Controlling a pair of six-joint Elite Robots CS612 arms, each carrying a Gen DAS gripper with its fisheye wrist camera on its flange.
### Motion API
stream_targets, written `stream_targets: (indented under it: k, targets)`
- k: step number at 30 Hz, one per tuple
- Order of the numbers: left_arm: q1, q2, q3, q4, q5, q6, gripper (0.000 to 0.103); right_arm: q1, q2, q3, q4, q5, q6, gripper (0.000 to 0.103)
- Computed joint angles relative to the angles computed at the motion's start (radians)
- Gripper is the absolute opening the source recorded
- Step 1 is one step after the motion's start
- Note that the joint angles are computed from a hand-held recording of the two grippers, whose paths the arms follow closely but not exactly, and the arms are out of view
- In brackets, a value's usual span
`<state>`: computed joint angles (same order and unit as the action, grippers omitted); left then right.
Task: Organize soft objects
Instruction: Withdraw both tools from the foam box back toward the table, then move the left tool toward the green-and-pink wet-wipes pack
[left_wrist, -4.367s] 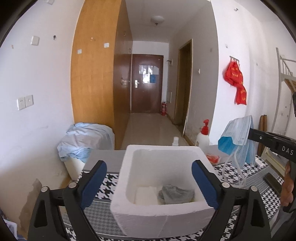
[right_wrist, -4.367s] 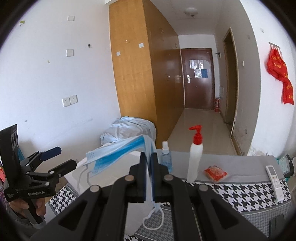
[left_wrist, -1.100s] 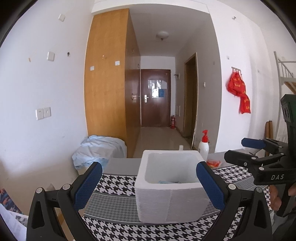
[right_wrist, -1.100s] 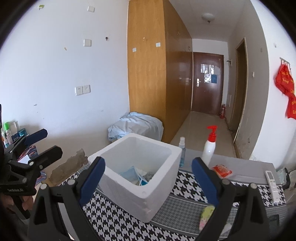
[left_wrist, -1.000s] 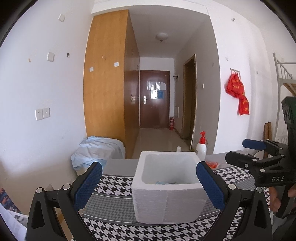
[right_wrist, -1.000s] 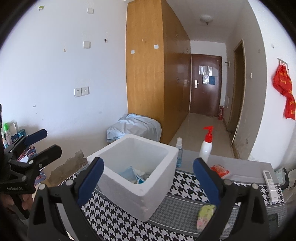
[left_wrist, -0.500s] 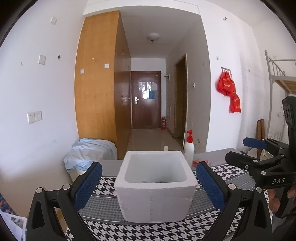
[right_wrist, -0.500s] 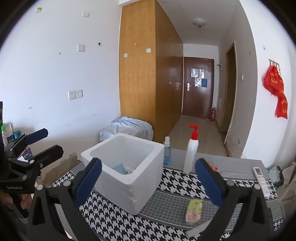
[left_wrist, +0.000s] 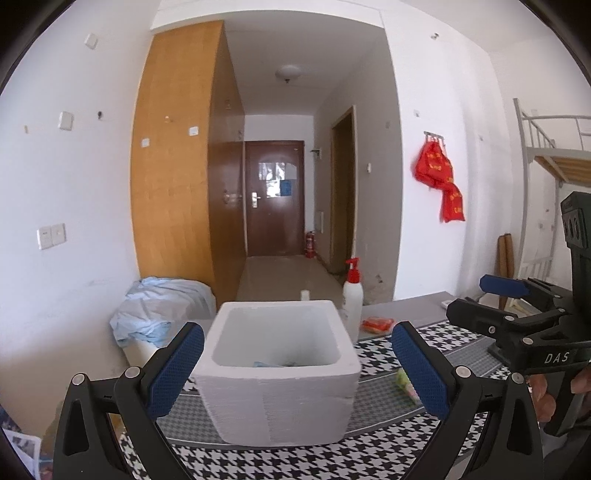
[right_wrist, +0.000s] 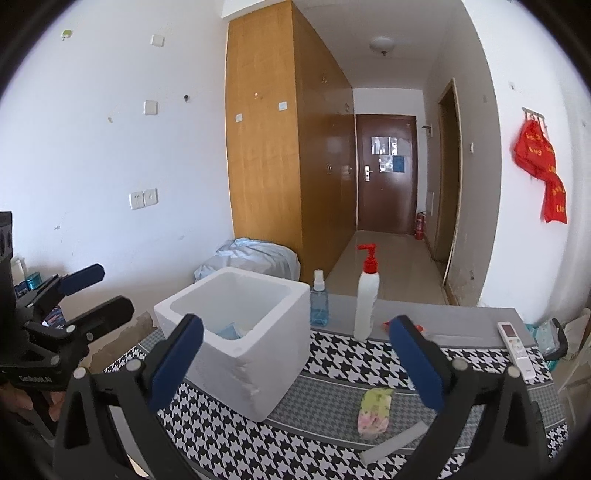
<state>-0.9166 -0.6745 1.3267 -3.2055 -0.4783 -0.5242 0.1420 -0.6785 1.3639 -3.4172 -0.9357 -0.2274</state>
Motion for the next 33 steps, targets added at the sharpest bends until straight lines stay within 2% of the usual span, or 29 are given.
stream_targets:
  k: [8, 12, 17, 23, 33]
  targets:
    - [0.003, 0.018, -0.034, -0.016, -0.045, 0.038, 0.102, -0.016, -0.004, 0.015, -0.039, -0.039, 0.053, 0.102]
    - [0.004, 0.030, -0.056, -0.007, -0.069, 0.048, 0.102, -0.020, -0.006, 0.022, -0.054, -0.066, 0.055, 0.102]
    - [0.006, 0.044, -0.080, -0.025, -0.100, 0.067, 0.102, -0.033, -0.006, 0.033, -0.074, -0.061, 0.072, 0.102]
    - [0.005, 0.062, -0.106, -0.047, -0.131, 0.101, 0.102, -0.040, -0.006, 0.044, -0.090, -0.107, 0.080, 0.102]
    - [0.009, 0.078, -0.136, -0.054, -0.171, 0.107, 0.102, -0.054, -0.014, 0.066, -0.109, -0.131, 0.090, 0.102]
